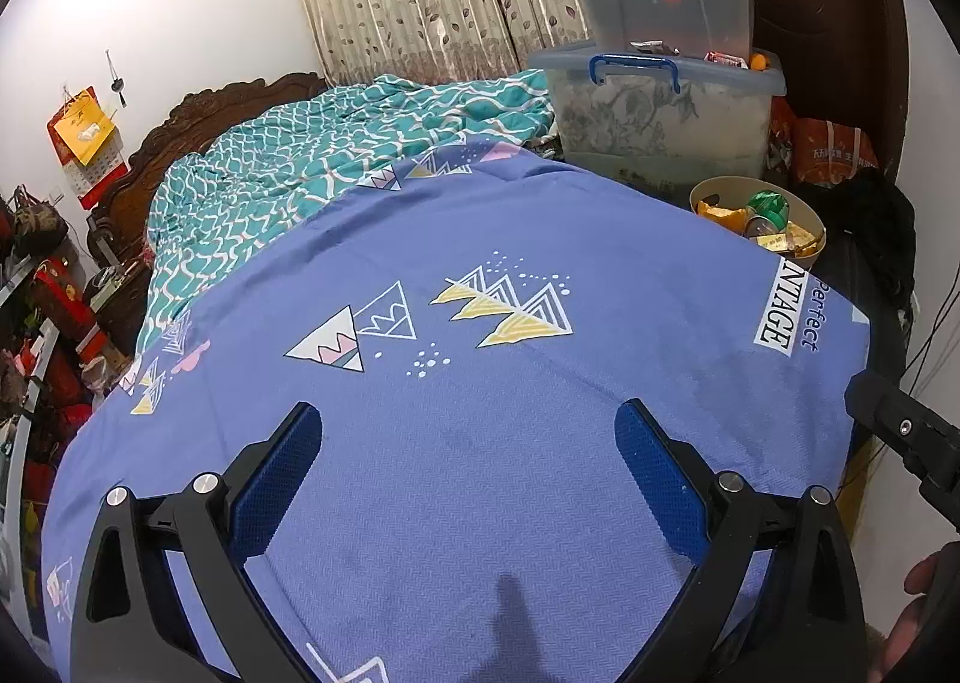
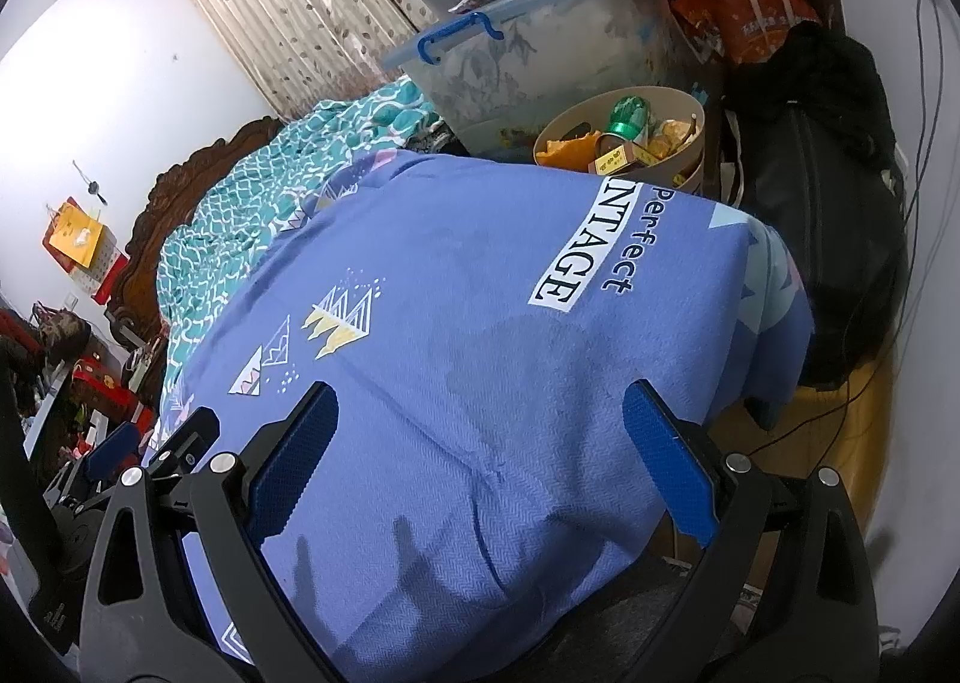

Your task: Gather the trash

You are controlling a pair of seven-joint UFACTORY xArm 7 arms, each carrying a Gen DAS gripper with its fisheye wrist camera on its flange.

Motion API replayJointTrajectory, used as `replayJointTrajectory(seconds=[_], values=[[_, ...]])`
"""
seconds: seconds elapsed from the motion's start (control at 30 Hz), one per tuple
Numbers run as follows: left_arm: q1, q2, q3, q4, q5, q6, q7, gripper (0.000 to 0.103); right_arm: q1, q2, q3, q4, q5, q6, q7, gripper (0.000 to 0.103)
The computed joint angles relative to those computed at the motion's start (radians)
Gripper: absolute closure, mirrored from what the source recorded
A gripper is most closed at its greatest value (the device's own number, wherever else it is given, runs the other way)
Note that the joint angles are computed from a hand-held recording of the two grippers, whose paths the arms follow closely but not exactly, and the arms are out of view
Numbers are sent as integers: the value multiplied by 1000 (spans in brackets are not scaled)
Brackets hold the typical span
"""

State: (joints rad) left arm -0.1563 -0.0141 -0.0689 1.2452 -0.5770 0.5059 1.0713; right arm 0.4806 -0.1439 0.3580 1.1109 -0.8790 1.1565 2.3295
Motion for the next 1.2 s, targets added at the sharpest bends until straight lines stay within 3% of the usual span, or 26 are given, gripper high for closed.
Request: replayJointTrajectory(seconds=[1.2], values=[[7, 10, -2, -9, 8, -5, 11, 9, -5, -2, -3, -10, 9, -19, -3, 8]])
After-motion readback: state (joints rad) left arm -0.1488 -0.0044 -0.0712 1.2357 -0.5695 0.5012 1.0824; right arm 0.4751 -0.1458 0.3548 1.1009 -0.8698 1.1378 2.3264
